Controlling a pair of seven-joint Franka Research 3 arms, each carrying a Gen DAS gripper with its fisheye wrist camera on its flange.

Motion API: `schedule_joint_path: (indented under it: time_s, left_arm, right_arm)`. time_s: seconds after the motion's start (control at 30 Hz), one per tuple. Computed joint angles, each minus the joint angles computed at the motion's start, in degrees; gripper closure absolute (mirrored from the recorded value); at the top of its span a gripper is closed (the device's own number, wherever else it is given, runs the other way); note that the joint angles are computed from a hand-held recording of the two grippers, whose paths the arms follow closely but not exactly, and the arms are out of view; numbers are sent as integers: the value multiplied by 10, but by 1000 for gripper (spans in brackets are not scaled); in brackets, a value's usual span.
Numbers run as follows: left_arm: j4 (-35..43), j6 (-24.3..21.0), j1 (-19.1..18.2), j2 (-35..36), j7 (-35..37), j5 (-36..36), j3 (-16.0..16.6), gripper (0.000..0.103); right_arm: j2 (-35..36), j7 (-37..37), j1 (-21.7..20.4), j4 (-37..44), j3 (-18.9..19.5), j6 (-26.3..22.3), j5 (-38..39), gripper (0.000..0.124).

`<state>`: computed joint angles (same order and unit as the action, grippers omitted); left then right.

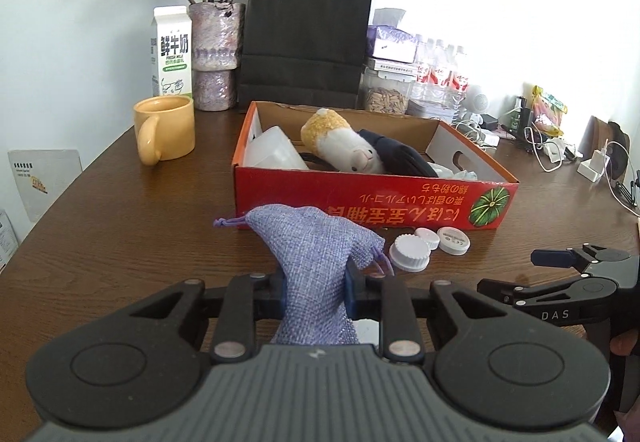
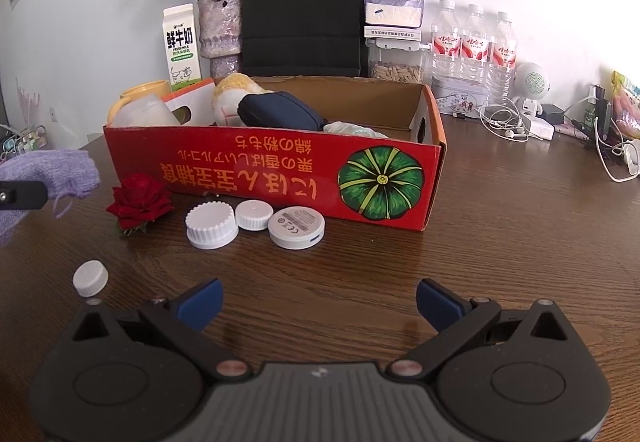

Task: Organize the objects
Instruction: 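Grasp the purple burlap pouch with the left tool and lift it, then grasp the round white lid with the right tool while the left tool holds the pouch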

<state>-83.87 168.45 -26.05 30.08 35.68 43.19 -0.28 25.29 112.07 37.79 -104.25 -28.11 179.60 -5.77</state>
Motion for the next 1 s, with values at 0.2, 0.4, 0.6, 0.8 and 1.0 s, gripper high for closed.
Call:
schedule_joint_path:
  time_s: [0.2, 0.4, 0.6, 0.8, 1.0]
  left_arm:
    - [-11, -3, -3, -8, -27, 10, 11, 79]
    - [-9, -6, 1, -7, -46, 21, 12, 79]
    - [4, -11, 9, 4, -42, 12, 5, 79]
    - [6, -7, 13, 7, -26, 1, -1, 79]
    - [2, 5, 6, 3, -34, 4, 11, 79]
  right_arm:
    - [3, 3, 1, 5, -1, -7, -6, 21]
    - [25, -6, -17, 46, 13, -31, -12, 43]
    - [63, -33, -83, 126, 80, -63, -14, 60]
    - [92, -72, -138, 187, 146, -89, 3, 86]
    - [76, -67, -115, 149, 123, -51, -4, 86]
